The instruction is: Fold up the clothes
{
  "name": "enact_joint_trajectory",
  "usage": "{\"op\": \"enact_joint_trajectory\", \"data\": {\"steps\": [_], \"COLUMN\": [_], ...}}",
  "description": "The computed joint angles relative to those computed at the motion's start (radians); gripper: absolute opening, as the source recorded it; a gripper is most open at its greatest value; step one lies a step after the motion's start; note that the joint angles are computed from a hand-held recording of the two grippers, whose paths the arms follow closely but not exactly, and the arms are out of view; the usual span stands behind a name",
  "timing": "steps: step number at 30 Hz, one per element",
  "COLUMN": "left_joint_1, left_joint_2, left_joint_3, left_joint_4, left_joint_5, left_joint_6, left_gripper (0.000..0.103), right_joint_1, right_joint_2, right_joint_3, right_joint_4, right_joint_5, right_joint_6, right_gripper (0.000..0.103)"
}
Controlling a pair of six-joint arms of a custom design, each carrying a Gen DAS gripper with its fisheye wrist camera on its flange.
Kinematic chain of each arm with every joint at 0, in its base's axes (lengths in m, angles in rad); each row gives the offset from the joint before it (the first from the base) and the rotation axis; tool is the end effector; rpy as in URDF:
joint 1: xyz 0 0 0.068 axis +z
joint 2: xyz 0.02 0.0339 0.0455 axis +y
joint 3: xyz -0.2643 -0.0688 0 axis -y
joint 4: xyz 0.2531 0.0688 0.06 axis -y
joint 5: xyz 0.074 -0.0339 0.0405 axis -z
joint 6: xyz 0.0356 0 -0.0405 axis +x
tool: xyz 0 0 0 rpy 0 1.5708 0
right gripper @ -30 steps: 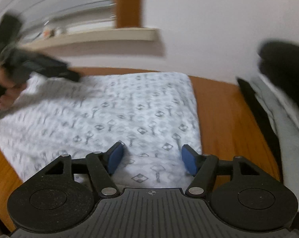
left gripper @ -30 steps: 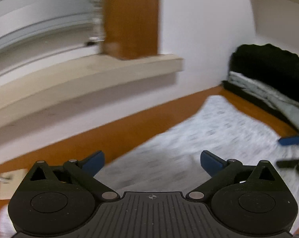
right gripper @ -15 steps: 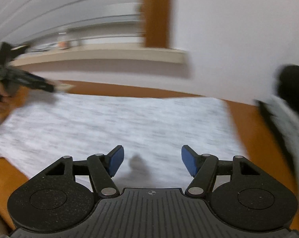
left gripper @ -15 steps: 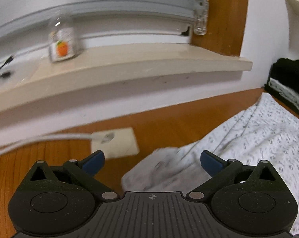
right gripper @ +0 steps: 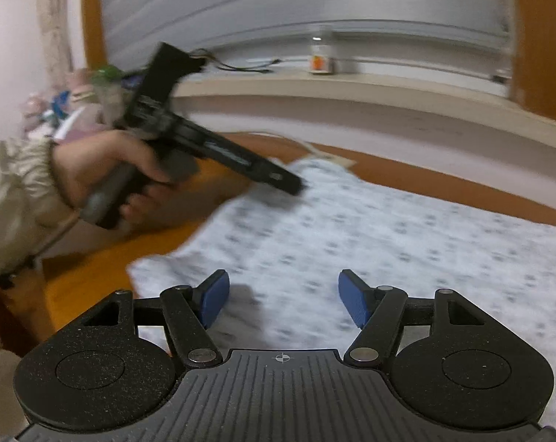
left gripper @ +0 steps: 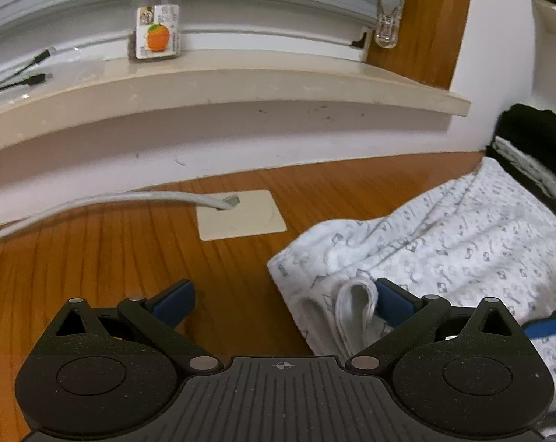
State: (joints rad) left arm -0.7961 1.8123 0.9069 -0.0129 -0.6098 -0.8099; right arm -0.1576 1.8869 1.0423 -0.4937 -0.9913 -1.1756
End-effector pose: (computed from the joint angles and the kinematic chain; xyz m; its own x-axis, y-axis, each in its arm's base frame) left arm 0.2589 -0.2354 0.1261 -0.6314 -0.2037 -0.7482 -0.1663 0.9780 -0.1259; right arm 0.3371 -0.0234 0.1243 -0.2736 -0.4683 -0.8402 -0.9272 0.3608 0.1008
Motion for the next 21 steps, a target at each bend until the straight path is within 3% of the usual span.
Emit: {"op": "enact_joint_trajectory", "data": {"steps": [6,12,14,21], "left_joint_1": [0.017,0.008,0.004,-0.011], "left_joint_2": [-0.002,0.001,0.001,0.014], "left_joint_3": [-0.029,-0.043,-0.047,-0.032], "left_joint_4": [0.073,0.119,0.138,0.149], "left_joint_5": [0.021,0.015,0.02,0.025], "left_joint_6": [0.033,0.053,0.06,0.067], "left_gripper": [0.099,0.087,0.078,0.063], "right_joint_1": [0.035,0.054,0.074,0.167], "right_joint_2": [-0.065,-0.092,-0.127,-0.194], "right_joint_3": [-0.093,-0.145,-0.198,-0.336], "right_joint_4": [0.032,0.026,0.087,0.357], "right_joint_5": [-0.015,-0.024,-0.006,0.088], "right_joint_6": [-0.002,-0.031,-0.027,0.111], "right_gripper": [0.068,0.072,0.074,0.074]}}
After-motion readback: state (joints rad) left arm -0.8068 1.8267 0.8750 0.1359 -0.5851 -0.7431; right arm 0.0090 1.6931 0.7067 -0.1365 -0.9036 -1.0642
